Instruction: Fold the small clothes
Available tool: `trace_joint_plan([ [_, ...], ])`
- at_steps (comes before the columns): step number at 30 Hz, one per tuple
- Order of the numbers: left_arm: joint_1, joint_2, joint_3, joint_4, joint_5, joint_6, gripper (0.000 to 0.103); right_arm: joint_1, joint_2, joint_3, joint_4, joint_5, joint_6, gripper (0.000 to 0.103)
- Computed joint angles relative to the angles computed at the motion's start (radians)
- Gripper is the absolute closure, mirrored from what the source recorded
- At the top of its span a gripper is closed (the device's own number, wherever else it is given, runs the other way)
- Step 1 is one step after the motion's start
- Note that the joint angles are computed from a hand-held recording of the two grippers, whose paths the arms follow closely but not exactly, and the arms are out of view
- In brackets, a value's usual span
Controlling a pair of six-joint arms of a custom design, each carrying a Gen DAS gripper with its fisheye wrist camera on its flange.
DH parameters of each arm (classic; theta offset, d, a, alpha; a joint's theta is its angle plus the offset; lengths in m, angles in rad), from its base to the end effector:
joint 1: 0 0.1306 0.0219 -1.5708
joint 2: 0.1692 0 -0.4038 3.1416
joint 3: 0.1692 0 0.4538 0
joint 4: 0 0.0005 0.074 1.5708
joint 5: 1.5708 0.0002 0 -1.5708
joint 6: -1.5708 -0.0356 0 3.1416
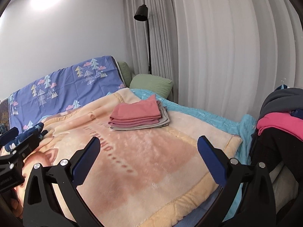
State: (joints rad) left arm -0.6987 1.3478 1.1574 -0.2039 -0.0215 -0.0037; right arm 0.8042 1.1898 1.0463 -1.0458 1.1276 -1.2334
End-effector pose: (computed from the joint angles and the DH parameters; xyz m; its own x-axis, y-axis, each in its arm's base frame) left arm 0.4189 -0.3516 0.4056 -0.2918 0.2500 -0.9232 0.6290 0.7773 0.0117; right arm 0.3143 0.2793 0.3776 -0.2844 0.2880 -0.9144 0.5825 0.8095 0.0738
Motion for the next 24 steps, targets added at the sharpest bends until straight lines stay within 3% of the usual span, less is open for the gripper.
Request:
trace_joint_plan([
  [7, 0.025, -0.036, -0.050, -0.016, 0.031, 0.024, 0.002, 0.026, 0.043, 0.043, -0.039, -0.014, -0.014, 0.001],
  [12, 0.024, -0.056, -0.078, 0.003, -0.069, 0.021, 0.002, 0.034, 0.071, 0.071, -0.074, -0.020, -0.040, 0.001],
  [24, 0.030, -0.058, -0.087, -0.008, -0.029, 0.000, 0.002, 0.032, 0.097, 0.087, -0.099, -0.043, -0.058, 0.001],
])
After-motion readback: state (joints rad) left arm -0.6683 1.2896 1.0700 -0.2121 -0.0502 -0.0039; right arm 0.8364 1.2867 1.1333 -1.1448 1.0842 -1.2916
